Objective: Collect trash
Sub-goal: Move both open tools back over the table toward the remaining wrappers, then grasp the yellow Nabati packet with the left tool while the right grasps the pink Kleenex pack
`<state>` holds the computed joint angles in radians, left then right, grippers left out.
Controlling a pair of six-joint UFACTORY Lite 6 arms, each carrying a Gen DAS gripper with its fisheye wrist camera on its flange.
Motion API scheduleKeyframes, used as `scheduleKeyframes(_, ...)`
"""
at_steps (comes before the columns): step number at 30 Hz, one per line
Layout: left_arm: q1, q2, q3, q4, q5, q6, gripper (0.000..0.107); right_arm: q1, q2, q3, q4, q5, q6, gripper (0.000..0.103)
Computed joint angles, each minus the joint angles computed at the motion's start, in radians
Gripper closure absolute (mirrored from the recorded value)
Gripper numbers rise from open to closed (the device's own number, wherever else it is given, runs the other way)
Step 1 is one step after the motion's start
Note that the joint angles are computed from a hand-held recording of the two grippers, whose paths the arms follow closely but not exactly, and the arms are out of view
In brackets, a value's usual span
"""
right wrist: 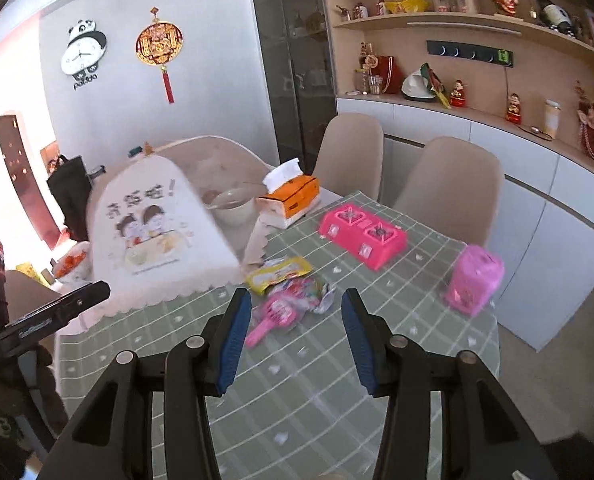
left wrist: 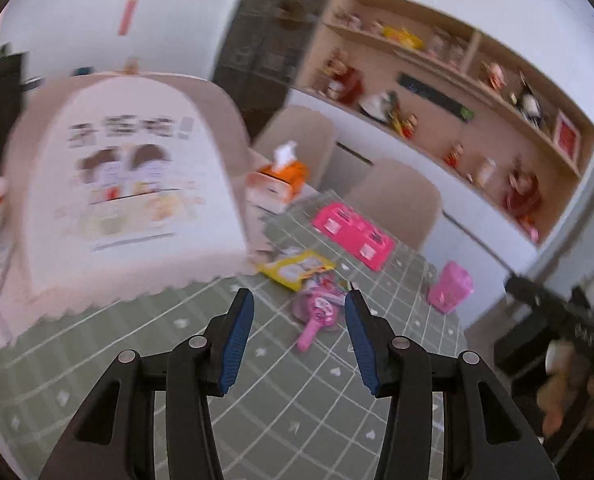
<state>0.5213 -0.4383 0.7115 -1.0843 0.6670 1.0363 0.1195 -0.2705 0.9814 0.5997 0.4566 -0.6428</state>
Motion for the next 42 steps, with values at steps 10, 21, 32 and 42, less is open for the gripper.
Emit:
scheduleKeyframes(10, -0.322, 0.879, 0.573, -0.246, -0.243, 0.146, 0.058, -0.122, 0.481, 0.17, 0.324, -0.053, -0.414, 0.059)
scheduleKeyframes(21, -0.381, 1.393, 1.165, 0.367, -0.269, -0.335, 0.058, -0.212, 0.62, 0.173, 0.555, -0.012, -0.757, 0.059)
scheduleKeyframes(32, -0.361, 1.232, 0.886, 0.27, -0.255, -0.203, 0.068, -0.128, 0.818, 0.393, 0.468, 0.042, -0.699, 0.058)
scheduleKeyframes(42, -0.198, 0.771, 0.228, -0.013, -0.252, 0.159, 0.07, 0.028, 1.105, 0.693, 0.354, 0.039, -0.549, 0.059)
